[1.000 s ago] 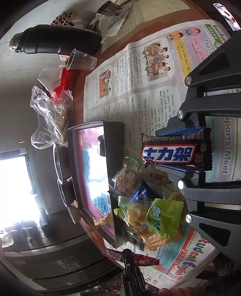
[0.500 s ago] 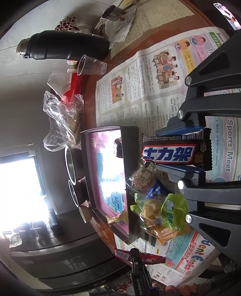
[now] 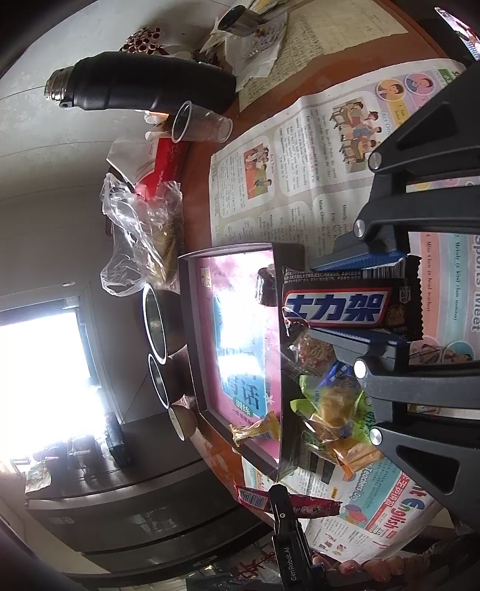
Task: Organize snacks
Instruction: 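Carry the red snack and Snickers bar over the grey tray with both grippers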
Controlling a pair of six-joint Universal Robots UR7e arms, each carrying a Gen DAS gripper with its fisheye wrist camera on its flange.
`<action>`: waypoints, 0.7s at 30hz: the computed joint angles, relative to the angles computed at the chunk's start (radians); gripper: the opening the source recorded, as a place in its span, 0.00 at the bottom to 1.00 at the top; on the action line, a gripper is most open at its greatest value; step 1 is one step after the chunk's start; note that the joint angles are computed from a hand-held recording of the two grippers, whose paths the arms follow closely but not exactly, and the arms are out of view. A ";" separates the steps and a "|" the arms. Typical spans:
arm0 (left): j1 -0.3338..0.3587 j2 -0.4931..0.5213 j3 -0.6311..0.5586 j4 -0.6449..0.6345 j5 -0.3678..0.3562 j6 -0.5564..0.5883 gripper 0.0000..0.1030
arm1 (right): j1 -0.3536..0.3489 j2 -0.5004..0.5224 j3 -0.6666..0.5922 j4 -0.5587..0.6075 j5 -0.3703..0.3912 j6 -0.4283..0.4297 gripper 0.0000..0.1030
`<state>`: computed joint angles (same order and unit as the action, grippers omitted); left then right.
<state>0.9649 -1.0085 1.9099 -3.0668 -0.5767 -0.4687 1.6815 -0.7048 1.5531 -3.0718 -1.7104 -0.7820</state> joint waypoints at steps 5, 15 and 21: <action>0.005 0.007 -0.024 0.011 -0.001 0.007 0.24 | 0.007 0.012 -0.027 0.022 0.000 0.004 0.28; 0.017 0.021 -0.074 0.037 -0.010 0.027 0.24 | 0.021 0.035 -0.071 0.054 -0.006 0.010 0.28; 0.026 0.032 -0.111 0.043 -0.019 0.055 0.24 | 0.030 0.053 -0.109 0.076 -0.010 0.016 0.28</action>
